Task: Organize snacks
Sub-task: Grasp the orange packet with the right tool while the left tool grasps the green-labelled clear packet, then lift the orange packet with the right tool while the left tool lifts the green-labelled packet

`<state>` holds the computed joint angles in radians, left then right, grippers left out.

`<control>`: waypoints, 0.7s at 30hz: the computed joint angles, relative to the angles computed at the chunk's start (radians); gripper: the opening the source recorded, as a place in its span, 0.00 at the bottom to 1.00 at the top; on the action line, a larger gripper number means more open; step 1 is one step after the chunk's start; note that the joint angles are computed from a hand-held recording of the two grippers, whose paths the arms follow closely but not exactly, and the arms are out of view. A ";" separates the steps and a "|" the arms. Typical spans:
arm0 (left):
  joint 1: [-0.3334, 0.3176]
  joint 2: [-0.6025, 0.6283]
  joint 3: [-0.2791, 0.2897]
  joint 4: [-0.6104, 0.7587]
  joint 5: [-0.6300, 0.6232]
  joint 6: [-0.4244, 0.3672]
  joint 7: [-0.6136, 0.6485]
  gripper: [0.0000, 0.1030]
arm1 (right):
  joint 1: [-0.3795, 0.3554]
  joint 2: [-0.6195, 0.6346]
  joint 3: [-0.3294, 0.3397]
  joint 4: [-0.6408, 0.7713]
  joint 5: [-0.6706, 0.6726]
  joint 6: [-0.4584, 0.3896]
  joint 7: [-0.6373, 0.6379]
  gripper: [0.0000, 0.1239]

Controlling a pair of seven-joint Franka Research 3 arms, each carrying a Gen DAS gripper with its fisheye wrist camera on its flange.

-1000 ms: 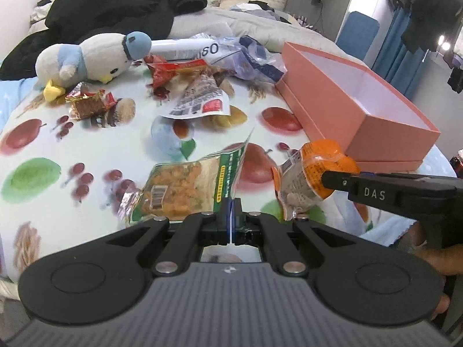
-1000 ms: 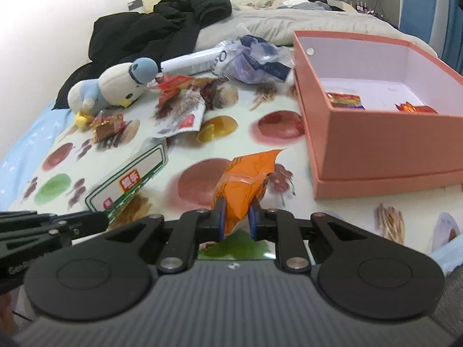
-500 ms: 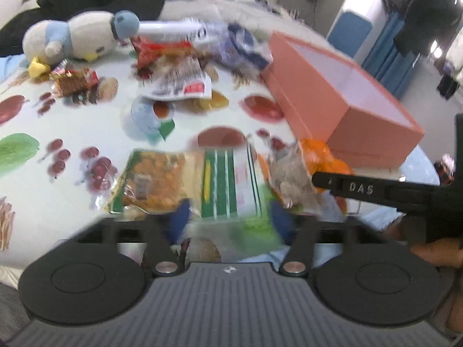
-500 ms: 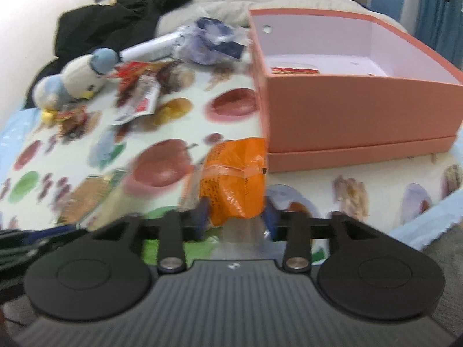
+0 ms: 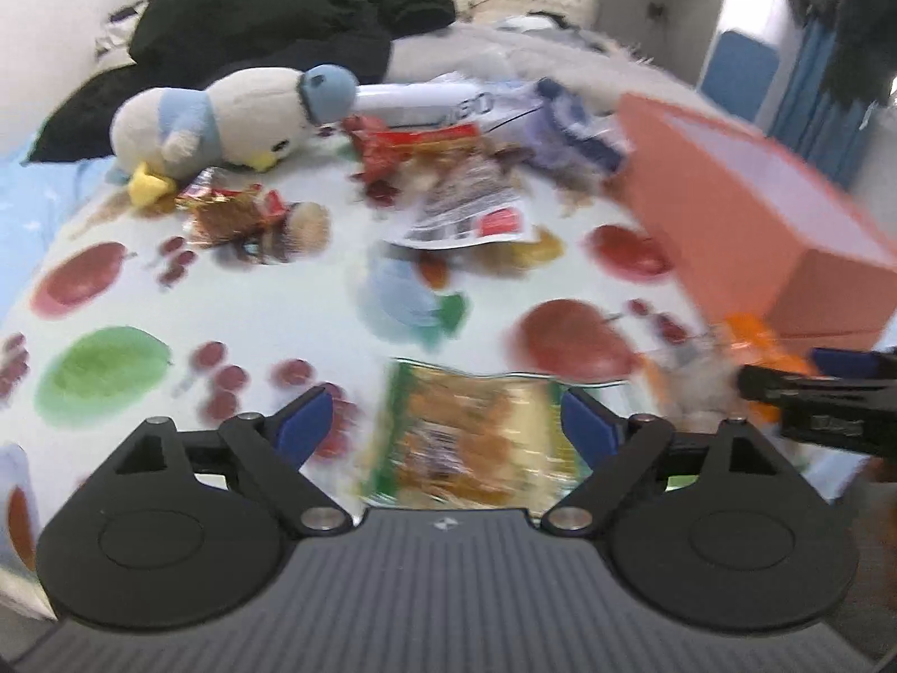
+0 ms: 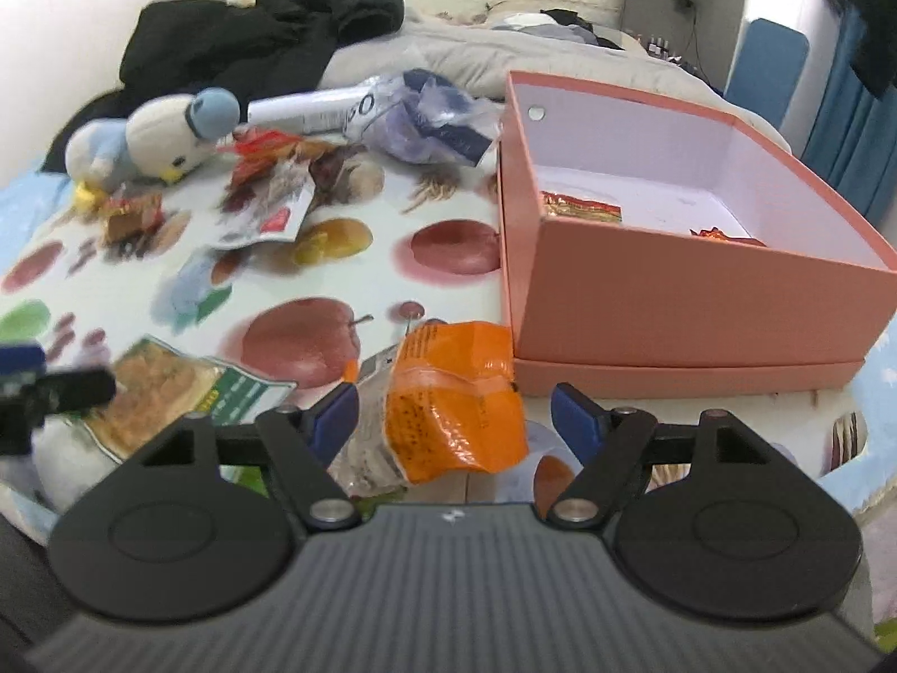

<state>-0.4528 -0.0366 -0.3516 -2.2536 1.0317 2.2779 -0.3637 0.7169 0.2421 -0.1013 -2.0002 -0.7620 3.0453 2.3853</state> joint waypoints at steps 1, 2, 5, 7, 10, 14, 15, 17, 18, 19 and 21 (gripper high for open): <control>0.003 0.017 0.005 0.011 -0.018 -0.005 0.039 0.89 | 0.001 0.008 0.001 0.008 0.003 -0.010 0.000 0.62; 0.006 0.028 0.009 0.015 -0.026 -0.001 0.059 0.89 | -0.004 0.016 0.009 0.015 0.019 -0.019 -0.009 0.62; 0.014 0.050 0.025 0.009 -0.008 0.052 0.046 0.89 | -0.019 0.033 0.029 0.022 0.081 -0.026 -0.048 0.62; 0.017 0.070 0.031 0.017 -0.005 0.071 0.055 0.89 | -0.025 0.037 0.038 0.018 0.123 -0.023 -0.085 0.62; 0.013 0.096 0.039 0.033 -0.001 0.069 0.074 0.88 | -0.016 0.043 0.030 0.012 0.162 -0.005 -0.121 0.62; 0.000 0.125 0.047 0.053 -0.018 0.059 0.095 0.88 | -0.021 0.051 0.044 0.008 0.246 0.011 -0.208 0.61; -0.002 0.126 0.050 0.052 -0.016 0.062 0.089 0.88 | -0.024 0.052 0.050 0.007 0.272 0.009 -0.234 0.61; -0.004 0.128 0.053 0.053 -0.013 0.064 0.089 0.88 | -0.021 0.055 0.051 0.005 0.315 0.006 -0.270 0.58; -0.006 0.130 0.054 0.054 -0.011 0.062 0.088 0.88 | -0.023 0.055 0.056 0.003 0.338 0.009 -0.290 0.58; -0.008 0.132 0.054 0.055 -0.010 0.058 0.086 0.87 | -0.023 0.055 0.058 -0.001 0.357 0.012 -0.307 0.58; -0.012 0.136 0.055 0.059 -0.005 0.053 0.083 0.86 | -0.015 0.057 0.052 -0.003 0.385 0.015 -0.333 0.57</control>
